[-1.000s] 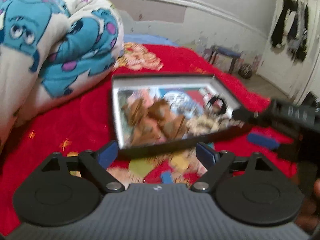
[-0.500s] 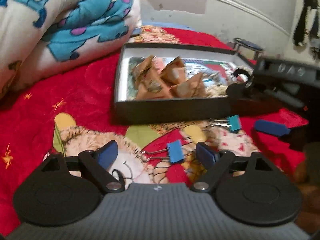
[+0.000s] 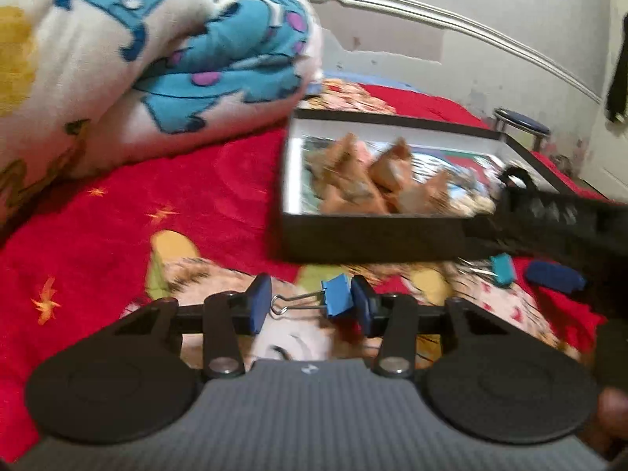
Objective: Organize objects
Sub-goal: 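Move both tools back to the pile and grasp a blue binder clip each, then lift both held binder clips and carry them over the black box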
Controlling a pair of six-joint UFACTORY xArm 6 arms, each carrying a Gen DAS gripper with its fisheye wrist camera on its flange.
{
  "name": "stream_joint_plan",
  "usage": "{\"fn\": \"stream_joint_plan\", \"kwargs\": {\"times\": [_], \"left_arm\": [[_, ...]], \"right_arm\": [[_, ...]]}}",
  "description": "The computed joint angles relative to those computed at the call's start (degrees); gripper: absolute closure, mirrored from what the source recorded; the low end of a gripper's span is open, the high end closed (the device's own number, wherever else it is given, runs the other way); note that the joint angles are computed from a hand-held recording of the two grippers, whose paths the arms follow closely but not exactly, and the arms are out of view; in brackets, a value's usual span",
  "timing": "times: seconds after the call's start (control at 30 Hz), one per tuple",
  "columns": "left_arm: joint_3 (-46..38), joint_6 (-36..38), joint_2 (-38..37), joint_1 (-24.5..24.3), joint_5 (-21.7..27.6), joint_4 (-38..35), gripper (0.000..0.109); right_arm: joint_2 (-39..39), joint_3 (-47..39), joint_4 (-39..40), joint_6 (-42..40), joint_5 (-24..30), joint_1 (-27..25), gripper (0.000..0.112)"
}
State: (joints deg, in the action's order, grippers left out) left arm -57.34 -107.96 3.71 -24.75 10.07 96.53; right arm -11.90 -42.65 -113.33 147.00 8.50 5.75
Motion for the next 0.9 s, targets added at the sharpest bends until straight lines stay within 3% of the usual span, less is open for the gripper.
{"fn": "stream_joint_plan", "kwargs": {"times": [0.2, 0.33, 0.47, 0.6, 0.9], "left_arm": [[0.66, -0.49, -0.22, 1.08, 4.76, -0.87, 0.06], [0.56, -5.66, 0.47, 1.07, 5.12, 4.04, 0.06], [0.85, -8.36, 0.65, 0.08, 6.72, 7.11, 0.059], [0.95, -9.07, 0.62, 0.06, 6.69, 7.69, 0.059], [0.96, -7.31, 0.64, -0.58, 7.73, 6.64, 0.06]], "right_arm": [[1.41, 0.49, 11.46, -17.09, 5.73, 4.05, 0.041], [2.25, 0.29, 13.53, -20.36, 8.74, 6.01, 0.04], [3.46, 0.01, 18.77, -27.76, 16.69, 10.65, 0.045], [3.59, 0.06, 19.29, -28.88, 17.52, 11.39, 0.057], [3.05, 0.58, 17.87, -26.68, 16.94, 10.8, 0.065]]}}
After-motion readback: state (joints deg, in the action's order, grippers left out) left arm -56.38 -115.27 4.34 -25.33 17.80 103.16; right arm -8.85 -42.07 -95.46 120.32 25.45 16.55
